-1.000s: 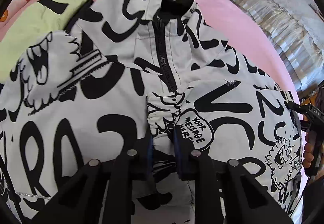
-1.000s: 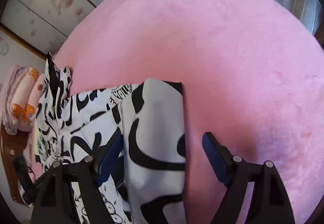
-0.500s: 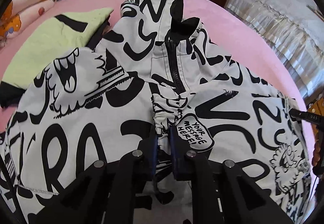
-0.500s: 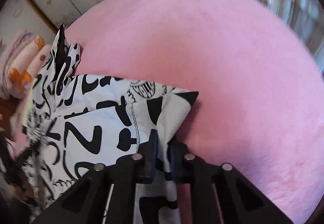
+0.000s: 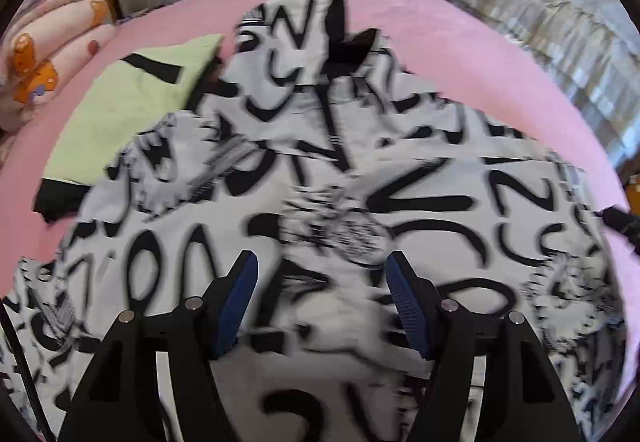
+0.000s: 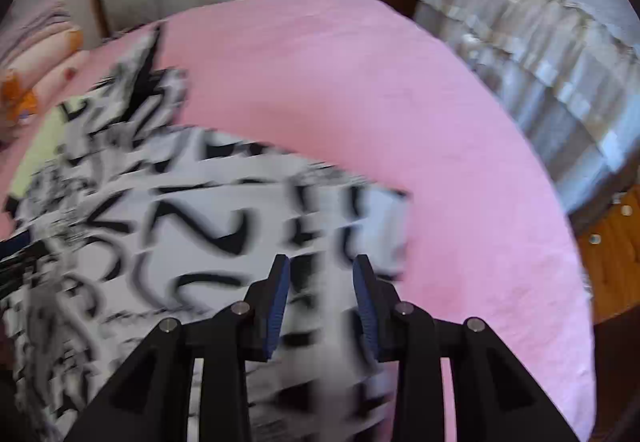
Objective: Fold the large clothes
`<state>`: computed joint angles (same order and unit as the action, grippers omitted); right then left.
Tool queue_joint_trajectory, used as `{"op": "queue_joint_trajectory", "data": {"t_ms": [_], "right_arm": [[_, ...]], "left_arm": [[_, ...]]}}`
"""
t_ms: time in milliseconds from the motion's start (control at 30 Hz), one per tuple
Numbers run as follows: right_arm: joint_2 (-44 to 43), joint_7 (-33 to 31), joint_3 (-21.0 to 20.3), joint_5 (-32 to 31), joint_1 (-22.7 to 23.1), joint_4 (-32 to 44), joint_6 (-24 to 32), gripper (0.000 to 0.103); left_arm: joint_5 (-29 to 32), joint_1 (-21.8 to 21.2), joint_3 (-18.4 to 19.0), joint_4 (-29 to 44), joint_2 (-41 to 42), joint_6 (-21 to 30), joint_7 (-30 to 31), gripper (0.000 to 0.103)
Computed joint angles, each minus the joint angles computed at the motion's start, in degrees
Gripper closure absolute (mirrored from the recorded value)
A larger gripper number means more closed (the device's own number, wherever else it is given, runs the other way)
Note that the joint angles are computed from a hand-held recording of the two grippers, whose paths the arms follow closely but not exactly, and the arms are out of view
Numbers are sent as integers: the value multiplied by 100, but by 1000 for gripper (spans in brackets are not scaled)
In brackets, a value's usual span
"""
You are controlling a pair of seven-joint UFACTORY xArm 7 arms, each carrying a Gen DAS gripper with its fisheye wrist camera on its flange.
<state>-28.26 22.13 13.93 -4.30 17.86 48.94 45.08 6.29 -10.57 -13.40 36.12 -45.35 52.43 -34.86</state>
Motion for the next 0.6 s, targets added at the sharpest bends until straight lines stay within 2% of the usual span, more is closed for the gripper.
{"op": "queue_joint_trajectory", "data": {"t_ms": [100,167,267,333,400,500,533,600], "right_arm": [[-38,-60,25,679,531,-104,-135,70],[11,44,192,901,768,-189,-252,70],[103,478,545,660,804,-346,-264,70],[58,647,544,557,826,-526,-239,70],[-263,744,482,387,792,-832,-200,71],[-934,909,471,-118,485,-1176,176,71],[-1126,906,432,-241,390,-1266,304,77],[-1492,518,-78,73,552,-1588,215,89]], "left_arm": [[-304,-217,-173,16,156,-241,-307,38],[-411,-312,-303,-10,350,-357,-567,38],[-286,-362,-505,-34,613,-253,-923,38],[-39,-433,-590,-122,573,-284,-982,38],[76,-538,-546,-176,517,-275,-932,38],[-22,-700,-330,-289,367,-319,-800,38],[-48,-713,-294,-299,354,-333,-772,38],[-46,-705,-296,-294,362,-337,-744,38]]}}
